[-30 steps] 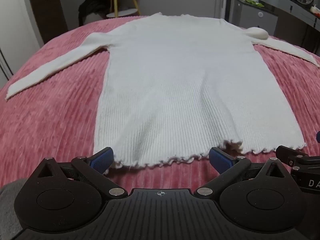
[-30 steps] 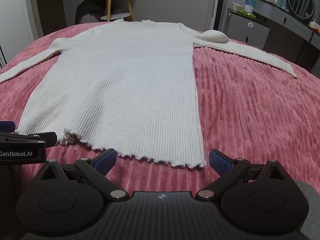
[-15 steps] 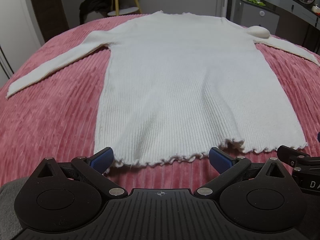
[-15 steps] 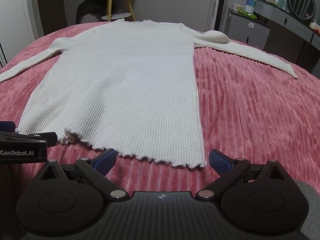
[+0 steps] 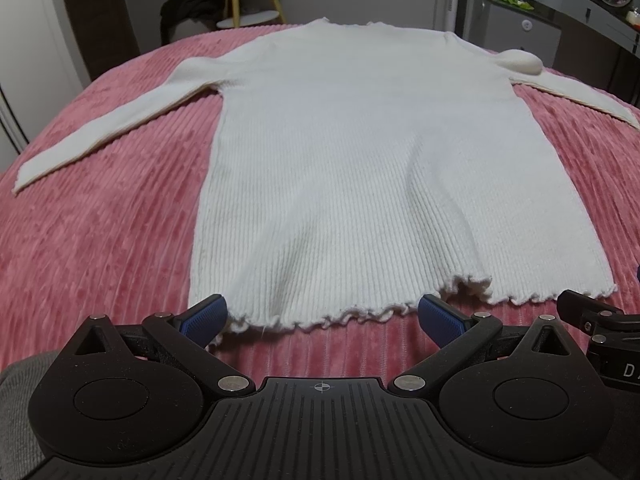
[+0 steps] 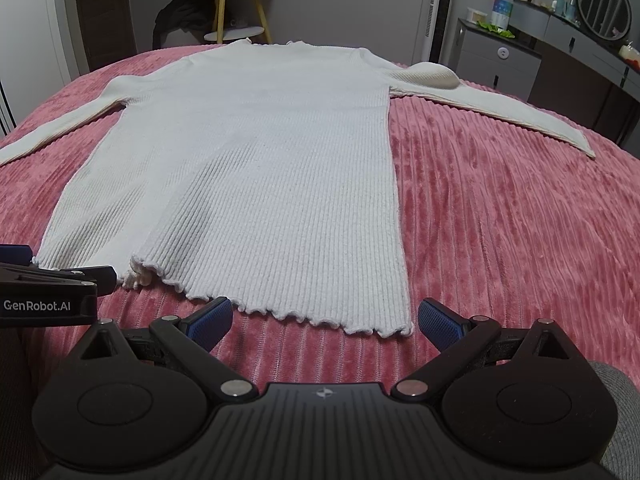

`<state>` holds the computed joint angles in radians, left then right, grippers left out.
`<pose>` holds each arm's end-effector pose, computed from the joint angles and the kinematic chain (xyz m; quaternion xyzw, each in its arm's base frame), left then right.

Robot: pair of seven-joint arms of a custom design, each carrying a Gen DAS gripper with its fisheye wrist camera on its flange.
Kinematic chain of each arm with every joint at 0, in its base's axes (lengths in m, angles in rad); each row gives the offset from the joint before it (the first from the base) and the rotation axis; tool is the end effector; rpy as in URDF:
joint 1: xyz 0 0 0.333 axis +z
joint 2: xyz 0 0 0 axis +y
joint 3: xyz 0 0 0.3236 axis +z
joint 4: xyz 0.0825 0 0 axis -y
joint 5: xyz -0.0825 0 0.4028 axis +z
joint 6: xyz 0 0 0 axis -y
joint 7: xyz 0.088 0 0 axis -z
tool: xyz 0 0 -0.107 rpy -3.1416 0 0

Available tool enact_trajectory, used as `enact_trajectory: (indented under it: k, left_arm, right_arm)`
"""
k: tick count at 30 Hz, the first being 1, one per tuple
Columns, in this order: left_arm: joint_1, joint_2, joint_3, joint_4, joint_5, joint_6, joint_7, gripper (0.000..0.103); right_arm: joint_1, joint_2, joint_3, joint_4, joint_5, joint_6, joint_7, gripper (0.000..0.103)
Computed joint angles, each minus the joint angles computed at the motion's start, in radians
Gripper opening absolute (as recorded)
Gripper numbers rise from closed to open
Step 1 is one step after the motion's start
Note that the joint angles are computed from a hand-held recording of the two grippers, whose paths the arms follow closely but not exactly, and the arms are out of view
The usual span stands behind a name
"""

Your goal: Fold small clothes

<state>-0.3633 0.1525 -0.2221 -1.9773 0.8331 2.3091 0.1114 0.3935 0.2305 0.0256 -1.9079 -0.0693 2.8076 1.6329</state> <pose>0.5312 -0.3293 0.4143 -0.7788 0.5396 -0.1570 0.2786 0.6144 0.2761 0.4528 -0.7902 0.5171 -0.1862 0.2710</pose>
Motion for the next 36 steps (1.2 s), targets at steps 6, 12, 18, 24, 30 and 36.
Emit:
enact_trajectory:
  k: [6, 12, 18, 24, 30, 36]
  left_arm:
    - [-0.003, 0.006, -0.001, 0.01, -0.007, -0.011, 0.005, 0.103]
    - [-0.003, 0.006, 0.0, 0.01, -0.011, -0.012, 0.009, 0.103]
    - [-0.003, 0.006, 0.0, 0.011, -0.013, -0.012, 0.011, 0.103]
    - [-0.003, 0.005, 0.001, 0.009, -0.015, -0.012, 0.014, 0.103]
    - [-0.003, 0.006, 0.0, 0.011, -0.016, -0.014, 0.014, 0.103]
    - [-0.003, 0.007, 0.001, 0.011, -0.016, -0.014, 0.015, 0.103]
  right_arm:
    - [0.0, 0.001, 0.0, 0.0, 0.0, 0.001, -0.001, 0.099]
    - [0.0, 0.001, -0.001, 0.0, 0.0, 0.003, 0.0, 0.099]
    - [0.0, 0.0, -0.001, -0.001, 0.001, 0.003, -0.001, 0.099]
    - [0.0, 0.0, -0.001, -0.003, 0.002, 0.004, -0.002, 0.099]
    - [-0.001, -0.001, 0.0, -0.004, 0.004, 0.006, -0.005, 0.099]
    - [-0.001, -0.001, 0.0, -0.004, 0.004, 0.006, -0.005, 0.099]
